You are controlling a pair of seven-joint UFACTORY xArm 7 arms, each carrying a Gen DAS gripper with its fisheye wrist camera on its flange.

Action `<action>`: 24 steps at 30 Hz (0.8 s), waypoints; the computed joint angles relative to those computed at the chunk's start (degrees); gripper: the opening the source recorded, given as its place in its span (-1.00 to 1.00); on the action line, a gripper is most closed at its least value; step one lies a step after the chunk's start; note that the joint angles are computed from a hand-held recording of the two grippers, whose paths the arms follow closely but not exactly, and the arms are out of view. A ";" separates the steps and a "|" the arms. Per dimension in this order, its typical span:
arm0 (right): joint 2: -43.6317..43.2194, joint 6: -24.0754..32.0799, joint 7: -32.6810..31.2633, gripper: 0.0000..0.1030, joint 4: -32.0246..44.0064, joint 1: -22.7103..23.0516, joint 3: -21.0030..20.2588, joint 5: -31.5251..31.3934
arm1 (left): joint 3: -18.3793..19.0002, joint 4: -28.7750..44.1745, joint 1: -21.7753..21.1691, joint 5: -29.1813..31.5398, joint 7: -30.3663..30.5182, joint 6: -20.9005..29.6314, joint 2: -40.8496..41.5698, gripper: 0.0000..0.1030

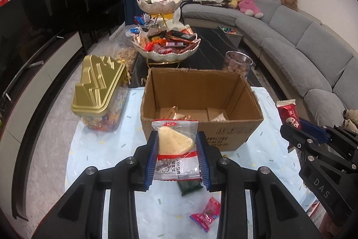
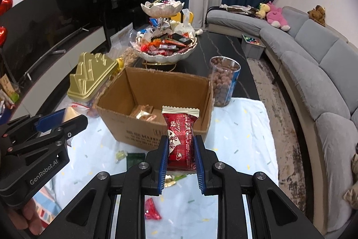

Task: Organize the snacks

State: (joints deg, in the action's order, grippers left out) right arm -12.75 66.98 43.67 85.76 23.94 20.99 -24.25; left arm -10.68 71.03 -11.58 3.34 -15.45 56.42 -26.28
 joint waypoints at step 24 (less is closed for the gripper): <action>5.74 -0.91 -1.99 -0.54 7.25 0.64 -2.65 -3.20 | 0.40 9.35 -0.30 2.34 1.07 0.04 9.14 -0.35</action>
